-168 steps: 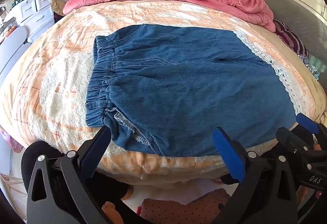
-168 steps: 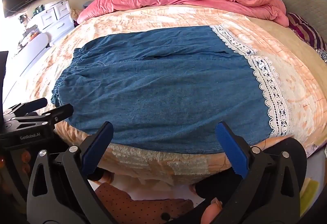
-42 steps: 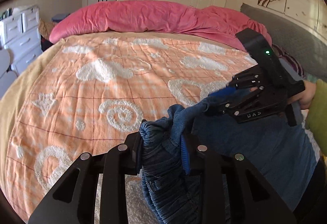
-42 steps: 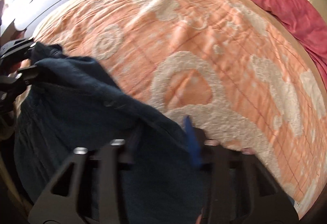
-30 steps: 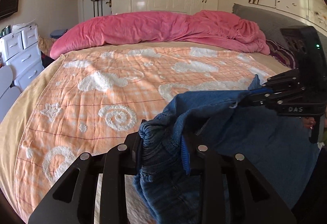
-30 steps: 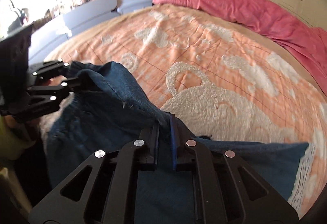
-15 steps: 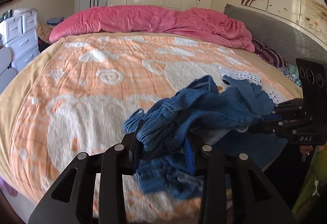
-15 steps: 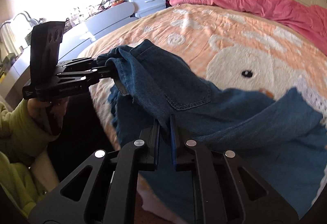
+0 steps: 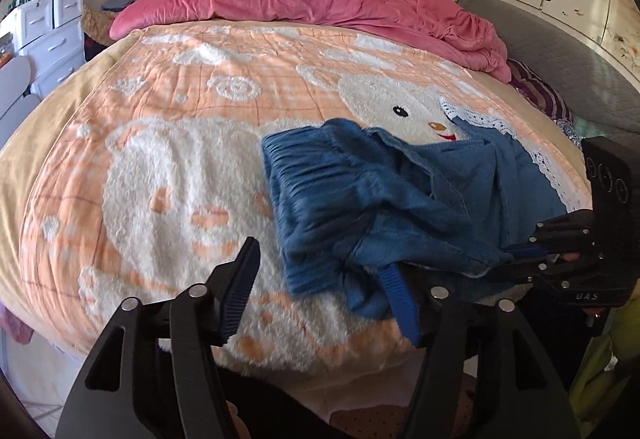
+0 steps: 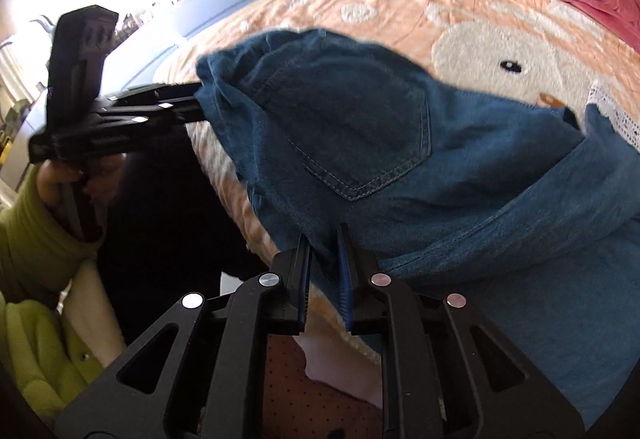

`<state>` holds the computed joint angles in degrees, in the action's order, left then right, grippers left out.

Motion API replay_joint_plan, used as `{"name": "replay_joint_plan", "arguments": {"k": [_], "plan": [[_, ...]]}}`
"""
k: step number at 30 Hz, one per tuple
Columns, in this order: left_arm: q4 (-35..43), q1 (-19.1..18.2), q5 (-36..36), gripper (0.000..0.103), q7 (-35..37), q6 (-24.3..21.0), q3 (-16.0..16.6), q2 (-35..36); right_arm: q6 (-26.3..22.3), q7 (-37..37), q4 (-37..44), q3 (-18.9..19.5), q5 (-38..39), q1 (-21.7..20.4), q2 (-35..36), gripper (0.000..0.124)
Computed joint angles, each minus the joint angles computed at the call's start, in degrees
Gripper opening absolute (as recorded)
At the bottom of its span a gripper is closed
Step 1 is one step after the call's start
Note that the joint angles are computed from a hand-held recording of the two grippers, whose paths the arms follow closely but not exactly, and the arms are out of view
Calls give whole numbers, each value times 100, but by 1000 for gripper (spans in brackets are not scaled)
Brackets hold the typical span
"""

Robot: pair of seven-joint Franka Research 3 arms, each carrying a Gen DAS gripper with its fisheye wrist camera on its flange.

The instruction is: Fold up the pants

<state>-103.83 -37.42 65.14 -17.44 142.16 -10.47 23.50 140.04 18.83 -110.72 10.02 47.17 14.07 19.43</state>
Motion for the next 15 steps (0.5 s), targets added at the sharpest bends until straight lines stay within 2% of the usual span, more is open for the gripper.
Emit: {"name": "replay_joint_plan", "arguments": {"k": [3, 6, 9, 11, 15], "plan": [[-205, -21, -103, 63, -10, -70, -71, -171, 12, -47, -86, 5, -67, 27, -41, 15], [-348, -118, -122, 61, -83, -453, -159, -395, 23, -50, -162, -8, -110, 48, -50, 20], [-339, -178, 175, 61, -350, -702, -222, -569, 36, -20, -217, -4, -123, 57, -49, 22], [-136, -116, 371, 61, -333, -561, -244, -470, 16, -7, -237, 6, -122, 63, -57, 27], [784, -31, 333, 61, 287, -30, -181, 218, -73, -30, -319, 1, -35, 29, -139, 29]]}}
